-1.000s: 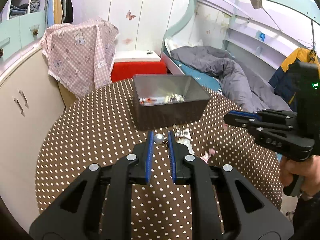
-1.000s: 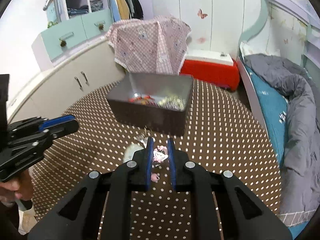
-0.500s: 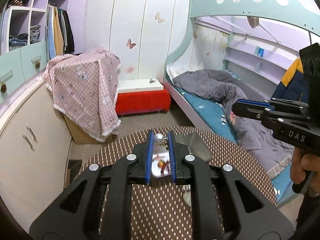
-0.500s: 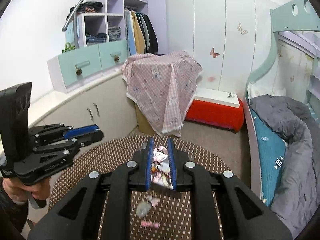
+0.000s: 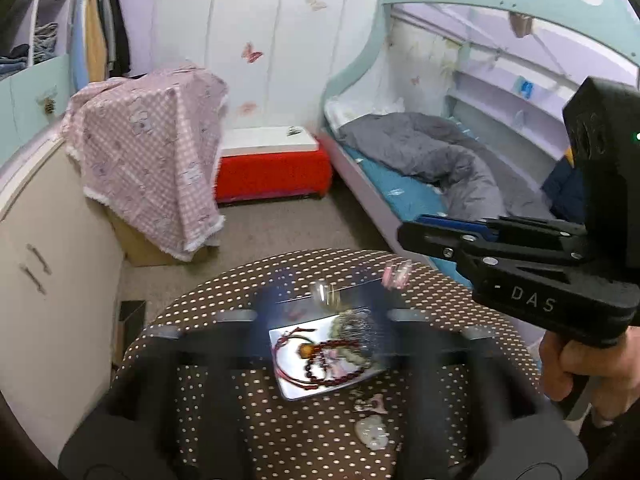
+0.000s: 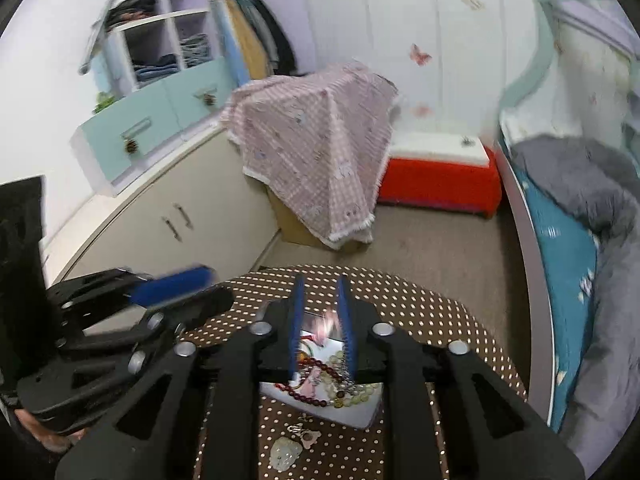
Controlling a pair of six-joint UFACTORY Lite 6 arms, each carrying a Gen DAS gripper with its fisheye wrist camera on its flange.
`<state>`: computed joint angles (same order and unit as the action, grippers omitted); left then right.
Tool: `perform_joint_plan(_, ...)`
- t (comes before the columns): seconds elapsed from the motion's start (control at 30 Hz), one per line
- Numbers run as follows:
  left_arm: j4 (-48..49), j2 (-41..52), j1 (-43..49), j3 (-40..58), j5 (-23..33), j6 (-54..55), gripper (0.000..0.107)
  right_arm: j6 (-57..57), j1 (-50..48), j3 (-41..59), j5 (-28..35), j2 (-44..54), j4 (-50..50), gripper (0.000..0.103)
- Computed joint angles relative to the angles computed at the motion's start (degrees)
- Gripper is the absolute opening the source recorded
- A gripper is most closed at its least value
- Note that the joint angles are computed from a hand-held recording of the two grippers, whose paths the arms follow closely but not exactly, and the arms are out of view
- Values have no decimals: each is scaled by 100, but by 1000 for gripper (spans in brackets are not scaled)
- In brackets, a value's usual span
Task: Organize jewelry
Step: 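Carry the pearl and pink charm over the grey box and open both grippers, then move both tools back toward the jade pendant and remaining pink charms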
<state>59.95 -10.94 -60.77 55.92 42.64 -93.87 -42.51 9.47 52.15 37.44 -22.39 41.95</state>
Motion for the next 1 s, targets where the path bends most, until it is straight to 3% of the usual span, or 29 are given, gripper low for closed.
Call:
perform_joint_plan(0.03, 256, -47, -118, -75, 172, -362, 95, -96, -138, -59, 30, 47, 181, 46)
perform_joint_plan(0.07, 450, -221, -195, -243, 315, -660, 95, -115, -223, -102, 55, 12, 269, 77)
perform_joint_plan(0.1, 443, -274, -200, -292, 370, -718, 96, -105, -289, -179, -13, -67, 330, 94)
perform_joint_plan(0.33, 430, -667, -876, -486, 1631, -1119, 96, 411, -582, -577, -192, -721, -64, 95)
perform_joint_plan(0.67, 425, -735, -2555, -217, 3548, -1547, 96, 741, -975, -681, 261, -1821, -325, 95)
perform_joint_plan(0.8, 412, -562, -3236, -19, 4276, -1701, 96, 483, -1430, -724, 753, -2475, -109, 95)
perform_joint_plan(1.0, 319, -331, -3825, 142, 4817, -1972, 96, 91, -2225, -886, 1465, -3237, 165, 95)
